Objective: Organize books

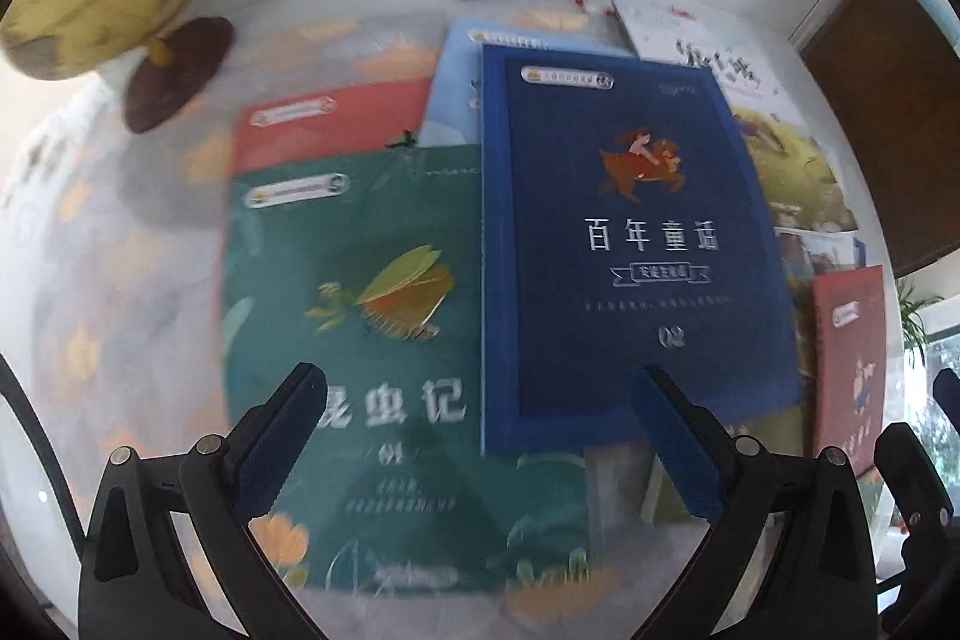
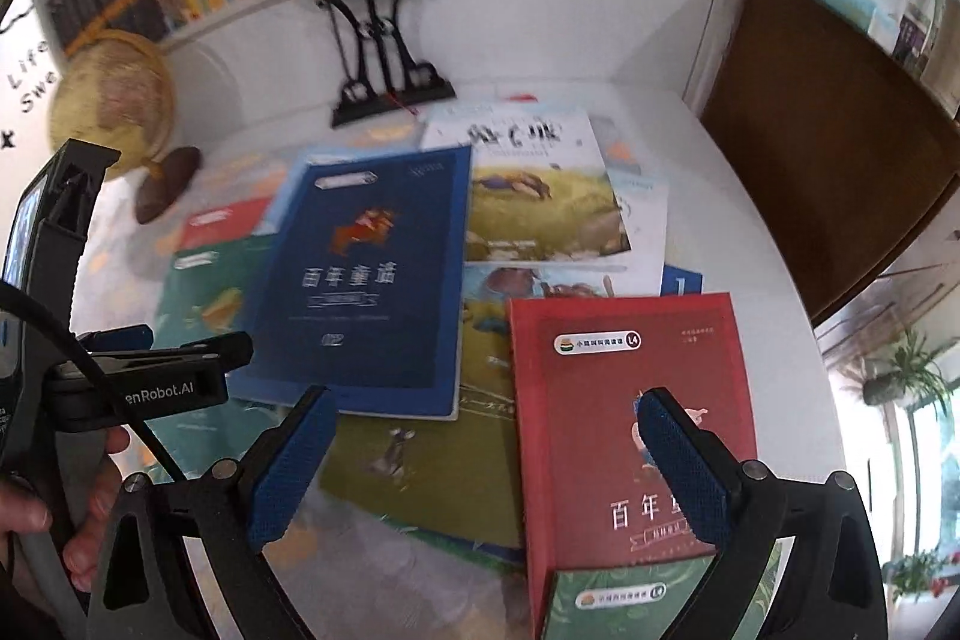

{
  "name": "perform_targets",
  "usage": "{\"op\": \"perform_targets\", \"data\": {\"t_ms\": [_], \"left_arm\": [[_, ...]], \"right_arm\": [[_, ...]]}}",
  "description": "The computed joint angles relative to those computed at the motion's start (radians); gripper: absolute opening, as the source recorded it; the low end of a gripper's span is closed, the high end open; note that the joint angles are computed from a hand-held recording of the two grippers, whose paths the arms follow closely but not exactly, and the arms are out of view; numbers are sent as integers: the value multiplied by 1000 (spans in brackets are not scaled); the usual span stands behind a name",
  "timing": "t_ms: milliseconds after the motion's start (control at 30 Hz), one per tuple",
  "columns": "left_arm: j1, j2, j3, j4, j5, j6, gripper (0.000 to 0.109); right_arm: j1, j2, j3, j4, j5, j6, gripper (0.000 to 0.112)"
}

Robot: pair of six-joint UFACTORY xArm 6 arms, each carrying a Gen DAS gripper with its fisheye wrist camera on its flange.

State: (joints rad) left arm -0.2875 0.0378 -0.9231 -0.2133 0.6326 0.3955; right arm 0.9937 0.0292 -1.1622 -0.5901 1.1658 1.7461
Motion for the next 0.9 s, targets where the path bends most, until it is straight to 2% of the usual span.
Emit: {"op": "perform_targets", "data": {"t_ms": [67, 167, 433, 767, 833, 900], "left_arm": [[-2, 38, -23, -14, 12, 12, 102], [-5, 67, -37, -31, 30, 33, 101], [3, 38, 9, -63, -4, 56, 102], [28, 67, -41, -83, 70, 99, 102], [54, 67, -54, -216, 102, 211, 102], [101, 82, -91, -387, 202, 353, 102]], "right_arm": [[-22, 12, 4, 30, -16, -24, 89], [-45, 22, 21, 66, -51, -43, 89], [-73, 49, 26, 81, -98, -62, 88], [-121, 71, 31, 72, -177, -126, 88], [-132, 74, 36, 52, -206, -133, 86], [-142, 76, 44, 33, -236, -127, 74]]}}
